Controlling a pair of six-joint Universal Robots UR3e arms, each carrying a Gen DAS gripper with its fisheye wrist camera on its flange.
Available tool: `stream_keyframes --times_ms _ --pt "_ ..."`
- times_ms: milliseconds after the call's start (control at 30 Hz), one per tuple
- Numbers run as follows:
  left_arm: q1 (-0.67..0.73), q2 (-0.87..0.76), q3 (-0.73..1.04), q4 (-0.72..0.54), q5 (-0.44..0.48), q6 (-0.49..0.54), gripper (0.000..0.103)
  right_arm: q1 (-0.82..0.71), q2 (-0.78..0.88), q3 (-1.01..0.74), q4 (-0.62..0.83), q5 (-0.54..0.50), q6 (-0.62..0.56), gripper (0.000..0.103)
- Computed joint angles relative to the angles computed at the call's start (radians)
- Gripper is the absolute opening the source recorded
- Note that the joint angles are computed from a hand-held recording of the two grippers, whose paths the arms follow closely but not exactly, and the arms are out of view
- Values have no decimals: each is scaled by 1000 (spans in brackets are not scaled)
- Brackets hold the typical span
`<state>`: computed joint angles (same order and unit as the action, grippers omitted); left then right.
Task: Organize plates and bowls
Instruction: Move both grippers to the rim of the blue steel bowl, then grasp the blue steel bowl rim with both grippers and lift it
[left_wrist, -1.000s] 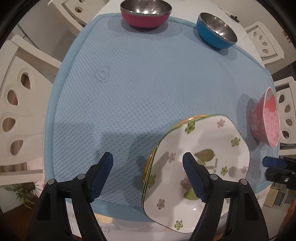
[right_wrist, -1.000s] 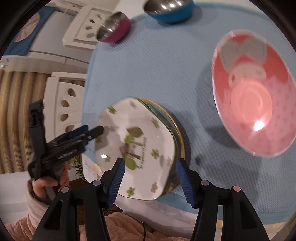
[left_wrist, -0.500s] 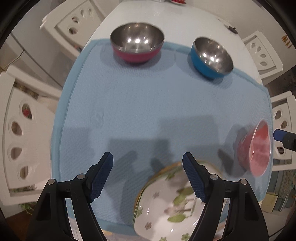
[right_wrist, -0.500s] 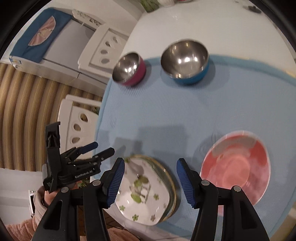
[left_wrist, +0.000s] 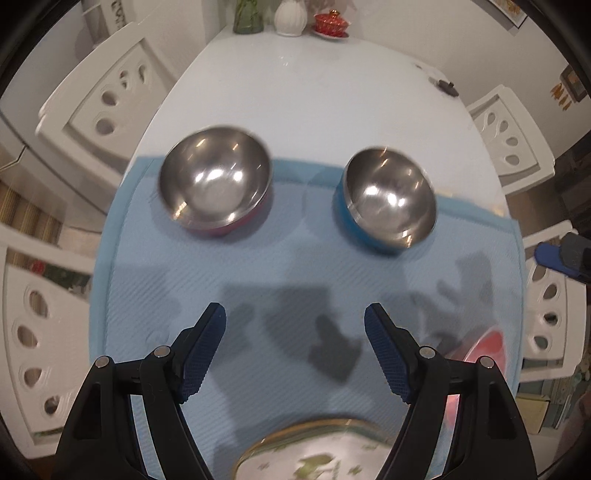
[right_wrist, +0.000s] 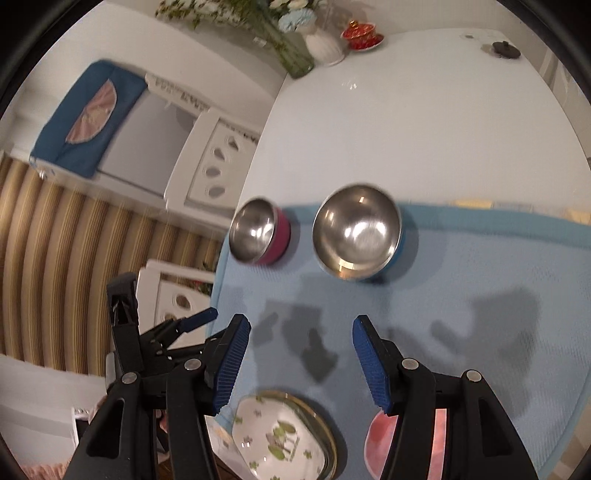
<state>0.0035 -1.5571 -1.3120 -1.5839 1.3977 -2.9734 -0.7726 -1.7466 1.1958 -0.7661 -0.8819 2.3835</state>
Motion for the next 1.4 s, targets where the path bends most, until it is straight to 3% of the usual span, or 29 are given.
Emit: stream_keyframes --times_ms 200,467,800,1067,1133,1400 --pt "-67 -165 135 36 -15 -83 76 6 53 102 -175 59 93 57" --pt "-116 -302 162 84 -17 -137 76 19 114 364 -460 113 261 57" --pt "-121 -390 114 205 -51 -191 74 136 243 463 -837 17 451 57" --pt "-135 -405 71 285 -59 -193 48 217 310 471 -1001 -31 525 57" --pt "-132 -391 46 320 -67 -190 31 234 321 466 -1020 -45 536 57" --pt "-123 -368 14 379 -83 -182 13 232 319 483 -1035 -63 539 47"
